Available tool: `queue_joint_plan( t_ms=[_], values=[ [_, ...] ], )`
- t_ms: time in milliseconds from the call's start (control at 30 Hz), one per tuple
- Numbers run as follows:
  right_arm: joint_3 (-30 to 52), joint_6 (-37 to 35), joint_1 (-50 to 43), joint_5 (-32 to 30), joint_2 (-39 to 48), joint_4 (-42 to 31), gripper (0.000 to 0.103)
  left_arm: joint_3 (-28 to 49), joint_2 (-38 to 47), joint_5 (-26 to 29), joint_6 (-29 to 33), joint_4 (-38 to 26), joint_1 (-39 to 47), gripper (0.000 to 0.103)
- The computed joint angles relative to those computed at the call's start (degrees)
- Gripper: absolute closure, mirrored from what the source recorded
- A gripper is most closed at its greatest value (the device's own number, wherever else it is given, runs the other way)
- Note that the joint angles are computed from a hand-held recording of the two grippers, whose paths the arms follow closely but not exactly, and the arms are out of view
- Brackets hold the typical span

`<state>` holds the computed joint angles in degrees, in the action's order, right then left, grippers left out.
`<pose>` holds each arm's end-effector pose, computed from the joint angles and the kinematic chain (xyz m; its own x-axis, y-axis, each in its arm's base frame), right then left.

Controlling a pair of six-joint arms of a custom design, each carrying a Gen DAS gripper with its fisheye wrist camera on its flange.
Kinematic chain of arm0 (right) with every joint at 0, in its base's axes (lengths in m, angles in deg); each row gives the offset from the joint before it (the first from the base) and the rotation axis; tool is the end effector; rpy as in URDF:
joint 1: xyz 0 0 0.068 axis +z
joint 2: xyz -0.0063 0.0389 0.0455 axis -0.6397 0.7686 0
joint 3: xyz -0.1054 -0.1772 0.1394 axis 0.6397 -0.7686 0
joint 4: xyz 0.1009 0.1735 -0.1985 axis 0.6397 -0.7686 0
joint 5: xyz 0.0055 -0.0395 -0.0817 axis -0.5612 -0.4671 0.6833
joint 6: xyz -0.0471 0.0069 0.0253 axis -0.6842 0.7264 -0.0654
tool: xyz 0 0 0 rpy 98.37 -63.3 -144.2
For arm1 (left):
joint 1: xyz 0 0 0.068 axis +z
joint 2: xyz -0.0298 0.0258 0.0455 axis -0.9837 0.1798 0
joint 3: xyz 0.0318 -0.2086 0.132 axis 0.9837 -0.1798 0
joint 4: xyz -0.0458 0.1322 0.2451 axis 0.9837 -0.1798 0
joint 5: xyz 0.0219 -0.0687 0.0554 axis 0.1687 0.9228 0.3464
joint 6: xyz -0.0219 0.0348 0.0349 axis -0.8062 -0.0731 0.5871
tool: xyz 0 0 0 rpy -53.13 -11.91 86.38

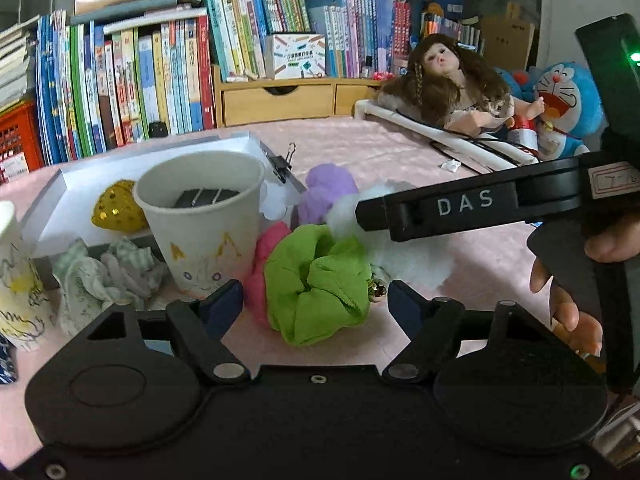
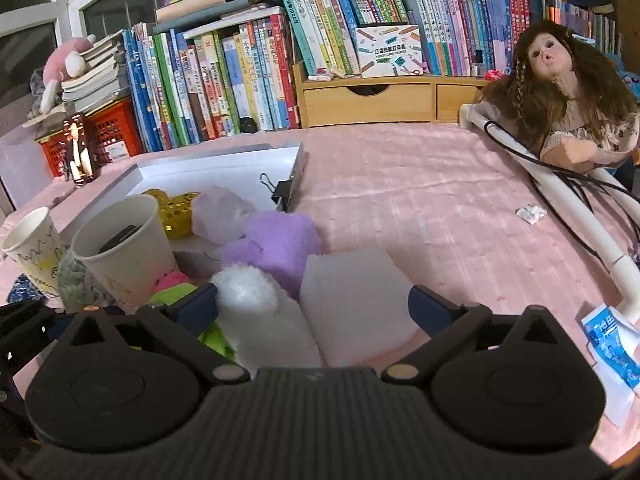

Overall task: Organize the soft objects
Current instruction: 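Withdraw both tools from the tray toward the green scrunchie and white pompom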

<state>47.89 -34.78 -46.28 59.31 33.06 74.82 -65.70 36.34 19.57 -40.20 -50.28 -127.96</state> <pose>0.2435 -0.0123 0.1197 -0.6096 -0.1571 -0.7770 -0.3727 0.9219 0.1061 0.1665 -0.1587 0.0979 -0.5731 0.0110 -0.8194 0.1068 0.9924 -0.0614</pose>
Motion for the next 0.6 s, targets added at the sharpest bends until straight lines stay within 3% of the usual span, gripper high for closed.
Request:
queue_joint_plan(
  t_ms=[367, 600],
  values=[
    [1.54, 1.72, -3.62, -2.90, 3.04, 1.00, 0.000, 0.89, 2.49, -1.13, -0.10, 1.79, 0.34, 0.032],
    [-1.75, -1.08, -3.60, -1.90, -1.58, -0.65, 0.000, 0.65, 2.29, -1.57, 0.39, 1.86, 0.73, 0.042]
  ],
)
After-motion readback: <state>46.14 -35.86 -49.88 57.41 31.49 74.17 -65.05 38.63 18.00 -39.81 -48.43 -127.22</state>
